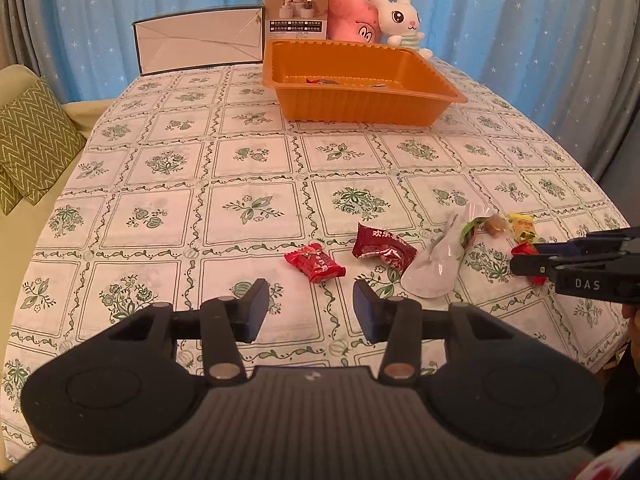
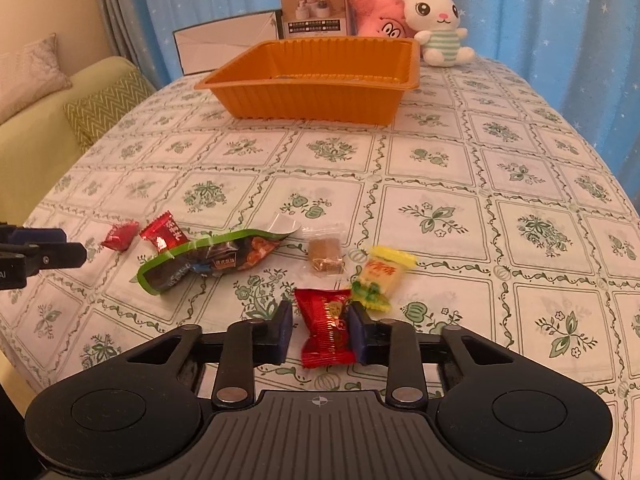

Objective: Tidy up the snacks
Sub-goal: 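Lower the right tool onto the red wrapped candy and close it, then lower the left tool onto the small red candy packet and close it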

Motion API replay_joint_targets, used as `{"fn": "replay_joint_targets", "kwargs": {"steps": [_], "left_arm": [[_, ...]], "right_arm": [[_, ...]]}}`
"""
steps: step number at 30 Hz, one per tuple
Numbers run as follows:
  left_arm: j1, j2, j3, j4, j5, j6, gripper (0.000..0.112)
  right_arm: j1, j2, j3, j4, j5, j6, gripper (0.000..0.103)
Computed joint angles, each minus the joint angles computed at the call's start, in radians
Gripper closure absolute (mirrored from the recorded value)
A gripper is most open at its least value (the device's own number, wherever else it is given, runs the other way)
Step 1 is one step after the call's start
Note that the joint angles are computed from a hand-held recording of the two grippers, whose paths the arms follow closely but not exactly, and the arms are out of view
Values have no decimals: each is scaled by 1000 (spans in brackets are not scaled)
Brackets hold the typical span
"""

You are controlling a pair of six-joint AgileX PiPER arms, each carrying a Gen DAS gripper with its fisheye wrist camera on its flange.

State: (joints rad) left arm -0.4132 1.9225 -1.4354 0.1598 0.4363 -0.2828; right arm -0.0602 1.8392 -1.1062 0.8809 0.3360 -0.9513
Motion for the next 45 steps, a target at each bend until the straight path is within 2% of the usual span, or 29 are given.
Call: {"fn": "replay_joint_targets", "kwargs": {"steps": [4,11,17,22,27,32,36,45], "left_arm": [[1,5,1,2,-4,-7,70],[0,40,-32,33,-7,-83,71],[-2,104,-104,30,-12,-144,71],[-11,148,-159,106,-10,-238,74],[-6,193,-220,90,30,-207,79],[-6,182,-183,93,13,-192,89],[-17,171,-151,135,-4,-200,89],[-47,159,-132,281,22,-275,88]], "right_arm": [[17,-18,27,-23,-30,30,82],[9,-90,94,109,-25,-16,82],[13,-106,94,68,-31,55,82],[8,-95,85,35,-39,104,82],[0,-84,83,54,-37,95,82],[-3,-75,77,63,-37,92,82],[-4,-75,77,71,-38,87,82],[1,-90,86,65,-44,100,82]]}}
